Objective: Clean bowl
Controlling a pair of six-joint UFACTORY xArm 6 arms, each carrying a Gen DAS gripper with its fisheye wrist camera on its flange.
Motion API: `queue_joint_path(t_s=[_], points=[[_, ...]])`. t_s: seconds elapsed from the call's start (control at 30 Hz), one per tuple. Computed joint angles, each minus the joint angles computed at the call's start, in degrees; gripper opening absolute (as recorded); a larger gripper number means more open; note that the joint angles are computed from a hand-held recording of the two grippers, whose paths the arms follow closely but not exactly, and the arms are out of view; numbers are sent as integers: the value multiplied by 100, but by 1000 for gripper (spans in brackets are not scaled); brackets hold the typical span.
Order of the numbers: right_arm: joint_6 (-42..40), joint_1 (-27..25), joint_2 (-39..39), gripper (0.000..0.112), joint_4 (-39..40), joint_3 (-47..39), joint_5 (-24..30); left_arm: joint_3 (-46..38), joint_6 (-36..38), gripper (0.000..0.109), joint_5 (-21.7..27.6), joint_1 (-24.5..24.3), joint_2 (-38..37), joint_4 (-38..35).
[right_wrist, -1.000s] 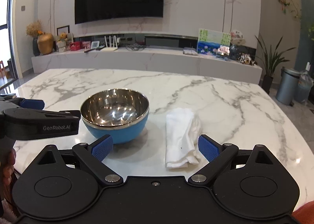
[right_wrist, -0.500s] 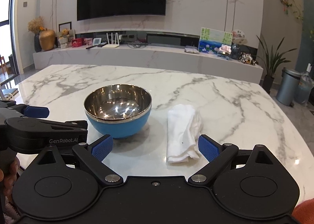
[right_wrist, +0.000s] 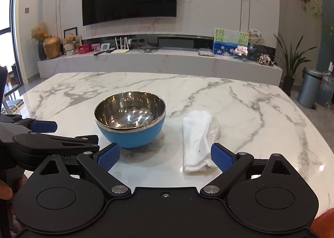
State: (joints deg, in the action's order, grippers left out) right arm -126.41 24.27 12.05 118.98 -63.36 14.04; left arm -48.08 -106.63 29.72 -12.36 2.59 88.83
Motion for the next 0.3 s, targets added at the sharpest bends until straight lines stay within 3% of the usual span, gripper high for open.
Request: queue_joint_path(t_s=[0.3], points=[[545, -24, 66, 93, -363, -37, 49, -16, 127, 79, 169, -55, 26, -184]])
